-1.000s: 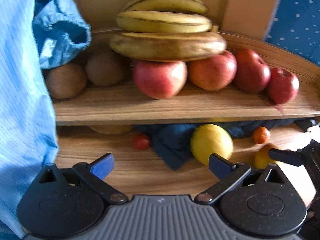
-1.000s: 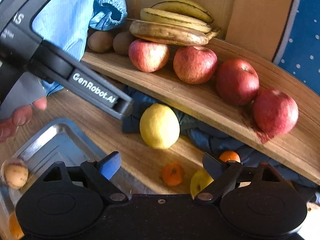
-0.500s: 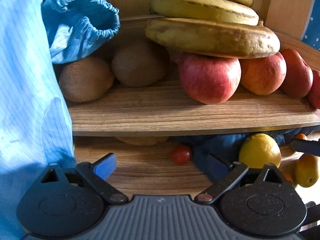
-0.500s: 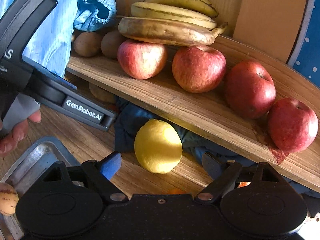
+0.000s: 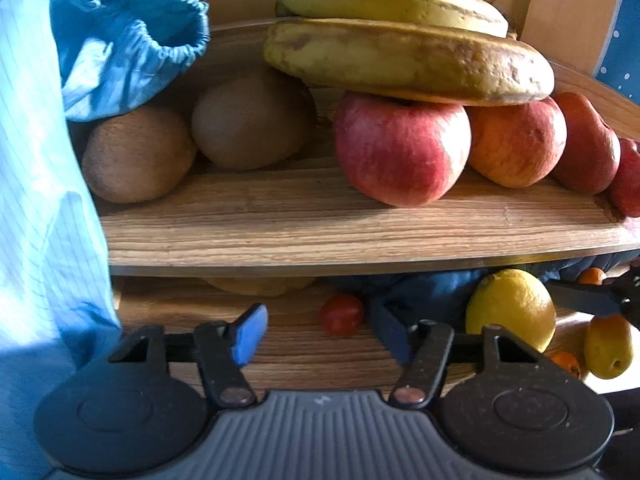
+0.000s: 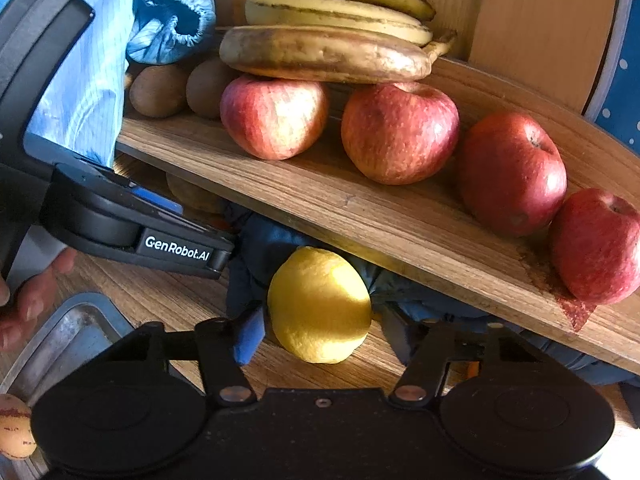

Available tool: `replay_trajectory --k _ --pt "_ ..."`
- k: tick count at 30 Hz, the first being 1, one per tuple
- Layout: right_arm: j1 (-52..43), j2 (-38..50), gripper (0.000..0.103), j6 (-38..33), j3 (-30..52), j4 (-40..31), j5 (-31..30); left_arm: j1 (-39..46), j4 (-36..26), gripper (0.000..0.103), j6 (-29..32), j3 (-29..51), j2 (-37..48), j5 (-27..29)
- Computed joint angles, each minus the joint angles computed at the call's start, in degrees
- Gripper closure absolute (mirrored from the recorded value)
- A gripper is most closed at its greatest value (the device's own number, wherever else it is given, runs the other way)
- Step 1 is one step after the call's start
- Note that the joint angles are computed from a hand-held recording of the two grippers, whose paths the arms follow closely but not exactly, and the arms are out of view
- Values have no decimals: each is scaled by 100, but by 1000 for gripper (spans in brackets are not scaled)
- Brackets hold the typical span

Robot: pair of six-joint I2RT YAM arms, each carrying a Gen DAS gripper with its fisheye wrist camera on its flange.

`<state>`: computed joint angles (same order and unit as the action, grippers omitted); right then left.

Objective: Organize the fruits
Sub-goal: 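Grasp a red cherry tomato with the left tool while the right tool grasps the yellow lemon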

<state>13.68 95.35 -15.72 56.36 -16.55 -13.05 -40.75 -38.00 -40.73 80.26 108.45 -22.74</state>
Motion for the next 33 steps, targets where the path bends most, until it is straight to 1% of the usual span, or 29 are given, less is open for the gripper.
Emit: replay_trajectory --k 3,6,10,12,15,16,17,25,33 --pt "1 -3 41 9 -33 24 0 21 144 49 32 -65 -22 104" --pt "-26 3 41 -11 -39 30 -32 -31 181 53 -39 97 180 148" --pt "-50 19 41 9 -44 49 -37 -18 257 59 -71 63 188 226" --pt "-57 41 41 33 -31 61 -40 65 332 65 -5 62 237 314" --pt "-78 38 41 43 -41 94 -70 0 293 71 -63 114 280 287" --pt "-87 31 44 37 -53 107 -81 -20 317 73 -80 157 362 268" --pt "-92 22 44 39 -70 126 -88 -26 319 76 -94 170 385 257" --pt "-157 -102 45 31 -221 197 -131 -129 286 77 -310 -37 212 217" --pt "-184 -419 45 27 -584 301 -168 -306 237 77 -556 -269 9 287"
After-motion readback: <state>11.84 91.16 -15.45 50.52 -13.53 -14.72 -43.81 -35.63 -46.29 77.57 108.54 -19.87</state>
